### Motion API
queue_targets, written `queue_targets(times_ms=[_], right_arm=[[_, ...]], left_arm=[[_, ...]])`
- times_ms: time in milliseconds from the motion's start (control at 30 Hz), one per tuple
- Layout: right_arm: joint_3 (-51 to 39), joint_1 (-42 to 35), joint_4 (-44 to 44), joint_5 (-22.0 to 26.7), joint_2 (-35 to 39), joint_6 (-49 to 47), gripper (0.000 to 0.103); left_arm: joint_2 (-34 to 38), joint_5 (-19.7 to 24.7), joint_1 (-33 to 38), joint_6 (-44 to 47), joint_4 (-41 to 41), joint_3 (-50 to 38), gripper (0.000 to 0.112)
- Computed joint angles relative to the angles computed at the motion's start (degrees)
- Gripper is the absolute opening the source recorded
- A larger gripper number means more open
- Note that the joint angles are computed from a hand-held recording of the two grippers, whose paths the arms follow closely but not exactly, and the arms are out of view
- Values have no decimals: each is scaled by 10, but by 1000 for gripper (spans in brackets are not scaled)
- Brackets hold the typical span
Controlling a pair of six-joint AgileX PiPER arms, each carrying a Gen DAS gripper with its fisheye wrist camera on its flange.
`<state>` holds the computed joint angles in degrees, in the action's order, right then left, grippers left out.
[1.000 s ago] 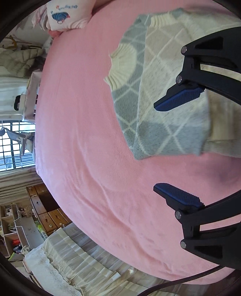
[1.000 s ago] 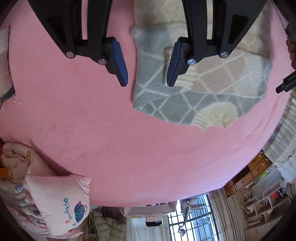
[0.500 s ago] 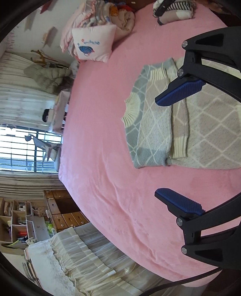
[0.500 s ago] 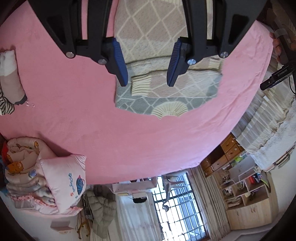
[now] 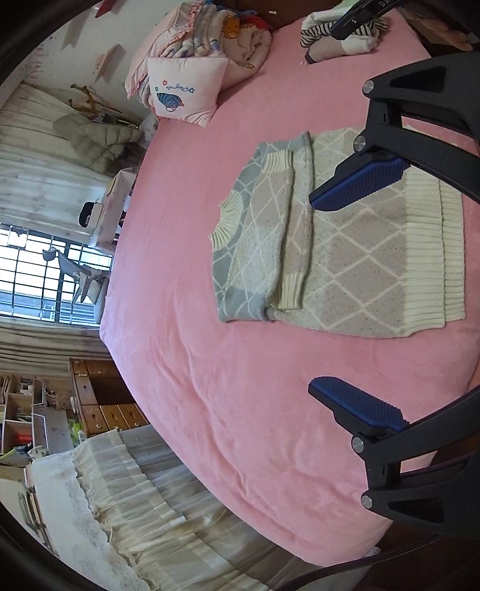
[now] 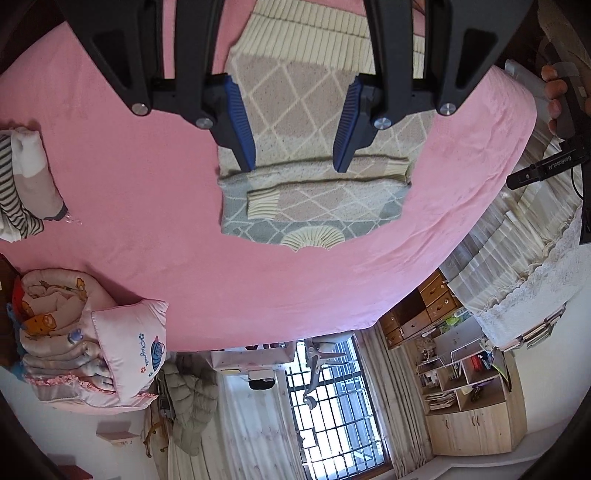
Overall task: Fold small clothes
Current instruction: 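Move both tools to the cream ribbed hem of the sweater, then grasp the ribbed hem with the left tool while the right tool grasps it too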
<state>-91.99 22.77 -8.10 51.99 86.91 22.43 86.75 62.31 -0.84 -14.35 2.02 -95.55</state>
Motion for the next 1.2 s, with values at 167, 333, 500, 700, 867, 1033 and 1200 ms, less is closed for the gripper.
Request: queue_targets(times_ms=[167,333,500,700,867,1033,1200], right_arm=[[104,43,-68,-38,-52,89,44],[179,91,-159,-50,-84,184,44],[252,96,-155,-100,-115,204,44],[303,107,-138,-117,-98,181,44],[351,95,-125,-132,-77,181,44],[400,43,-57,-177,-67,143,44],[441,-12,61,-217,-58,40,44]], left_arm=[[-49,-44,-18,-46,38,97,90],[-100,-102,-32,-49,39,194,90],[-133,-150,-37,-30,30,287,90],[-129,-210,-26,-10,13,384,90],[-92,-249,0,11,-18,439,90],[-51,-283,43,87,-107,471,90],[-9,-292,85,200,-223,481,90]])
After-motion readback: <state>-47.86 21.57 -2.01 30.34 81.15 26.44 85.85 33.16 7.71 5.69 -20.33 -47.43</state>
